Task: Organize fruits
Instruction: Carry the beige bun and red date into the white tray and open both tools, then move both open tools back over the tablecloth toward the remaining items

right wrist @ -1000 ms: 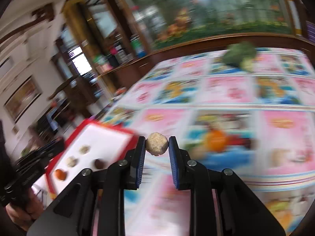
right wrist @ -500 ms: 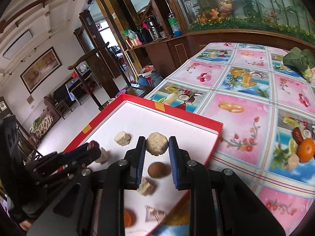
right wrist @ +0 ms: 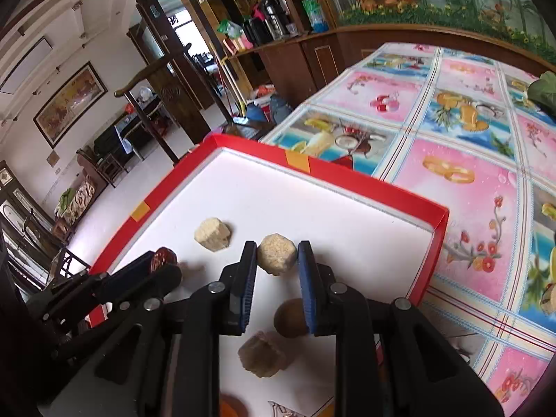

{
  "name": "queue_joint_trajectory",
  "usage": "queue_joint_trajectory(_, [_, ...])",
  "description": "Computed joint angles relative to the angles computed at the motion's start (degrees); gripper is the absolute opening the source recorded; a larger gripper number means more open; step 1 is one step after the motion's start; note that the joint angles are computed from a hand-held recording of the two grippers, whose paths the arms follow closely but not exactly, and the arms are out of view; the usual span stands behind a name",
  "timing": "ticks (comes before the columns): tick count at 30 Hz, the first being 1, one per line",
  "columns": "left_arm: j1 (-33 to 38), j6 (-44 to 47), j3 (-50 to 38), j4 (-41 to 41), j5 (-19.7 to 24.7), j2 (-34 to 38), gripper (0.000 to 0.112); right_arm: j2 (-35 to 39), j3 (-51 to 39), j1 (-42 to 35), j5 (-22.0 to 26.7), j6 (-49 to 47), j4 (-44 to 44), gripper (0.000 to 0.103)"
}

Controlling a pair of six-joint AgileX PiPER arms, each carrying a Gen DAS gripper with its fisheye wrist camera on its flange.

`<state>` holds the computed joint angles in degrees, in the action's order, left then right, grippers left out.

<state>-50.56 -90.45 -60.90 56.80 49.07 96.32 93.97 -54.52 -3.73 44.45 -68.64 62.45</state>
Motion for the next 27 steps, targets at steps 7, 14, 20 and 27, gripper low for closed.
queue_joint_trajectory(7, [0.01, 0.88, -0.92, -0.35, 0.85, 0.75, 0.016, 0.29, 0.38, 1.18, -0.83, -0.1, -1.18, 0.027])
queue_joint_trajectory(14, [-0.38, 1.56, -2.27, -1.03, 2.52, 1.68, 0.017, 0.38, 0.27, 1.49, -1.43, -0.24, -2.12, 0.027])
queue_joint_trajectory(20, [-1.06, 2.54, -3.84, -2.1, 5.0, 2.51, 0.034, 1.65, -1.27, -1.59, 4.1, -1.16, -0.59, 0.029])
queue_joint_trajectory(27, [-2.6, 3.7, -6.42, -2.2, 8.35, 3.38, 0.047, 0.58, -1.47, -7.46, 10.32, -4.33, 3.48, 0.039])
